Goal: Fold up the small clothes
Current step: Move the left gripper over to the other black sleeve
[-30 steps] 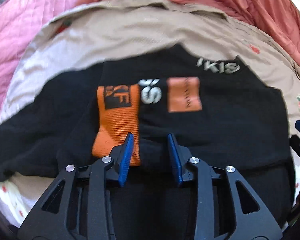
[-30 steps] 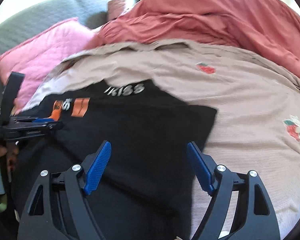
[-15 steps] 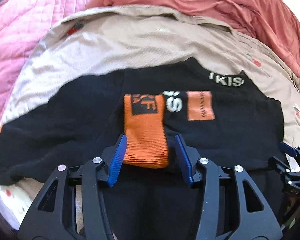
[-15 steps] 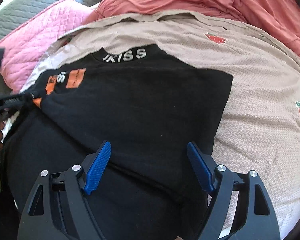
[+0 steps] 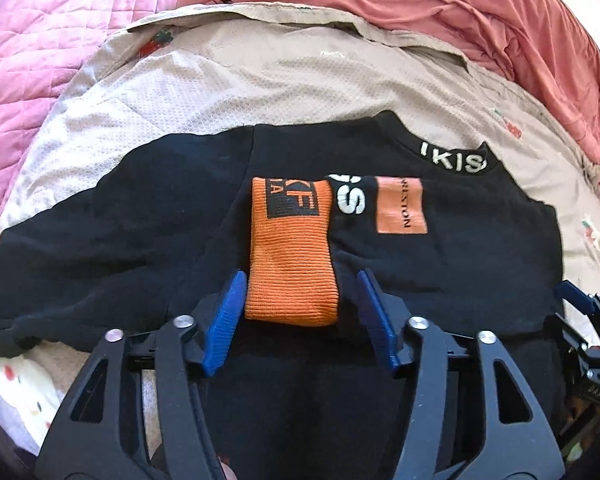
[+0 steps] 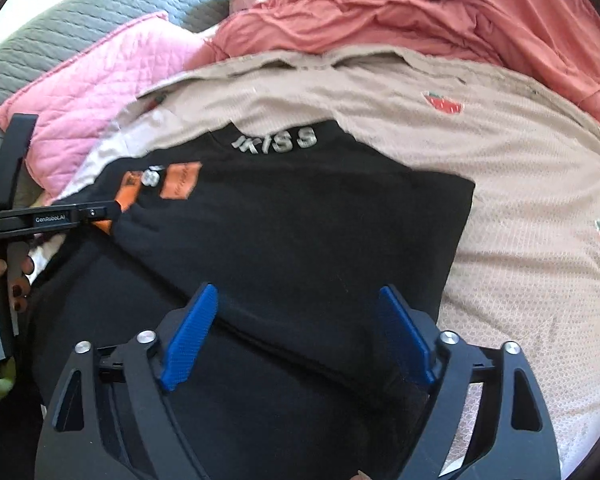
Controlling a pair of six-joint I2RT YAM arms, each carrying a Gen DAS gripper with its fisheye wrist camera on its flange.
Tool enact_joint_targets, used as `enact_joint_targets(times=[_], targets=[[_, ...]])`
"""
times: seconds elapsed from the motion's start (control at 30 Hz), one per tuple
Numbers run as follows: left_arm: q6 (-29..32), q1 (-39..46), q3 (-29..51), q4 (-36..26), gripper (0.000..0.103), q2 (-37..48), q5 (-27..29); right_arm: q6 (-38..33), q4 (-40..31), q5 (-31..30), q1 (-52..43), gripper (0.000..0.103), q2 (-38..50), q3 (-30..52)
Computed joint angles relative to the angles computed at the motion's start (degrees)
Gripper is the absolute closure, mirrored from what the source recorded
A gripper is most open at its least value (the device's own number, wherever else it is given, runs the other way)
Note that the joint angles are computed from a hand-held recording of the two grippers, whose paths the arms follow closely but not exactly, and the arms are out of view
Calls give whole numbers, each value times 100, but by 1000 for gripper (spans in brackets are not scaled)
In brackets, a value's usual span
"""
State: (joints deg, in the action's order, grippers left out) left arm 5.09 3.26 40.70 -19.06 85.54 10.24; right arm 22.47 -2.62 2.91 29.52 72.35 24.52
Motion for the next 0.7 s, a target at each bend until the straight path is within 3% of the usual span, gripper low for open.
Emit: enact_joint_targets(times=[0.2, 0.27, 0.43, 0.7], targets=[[64, 0, 98, -373, 32, -369, -14, -32, -115, 304, 300, 15, -513, -9], [100, 34, 118, -482, 25, -524, 20, 12, -199, 493, 425, 6, -699, 5], [266, 109, 166, -761, 14, -897, 17, 42, -442, 1034, 796, 6, -923, 102], [508, 324, 182, -1175, 10, -1491, 119, 421, -1034, 1872, 1612, 5, -1108, 407]])
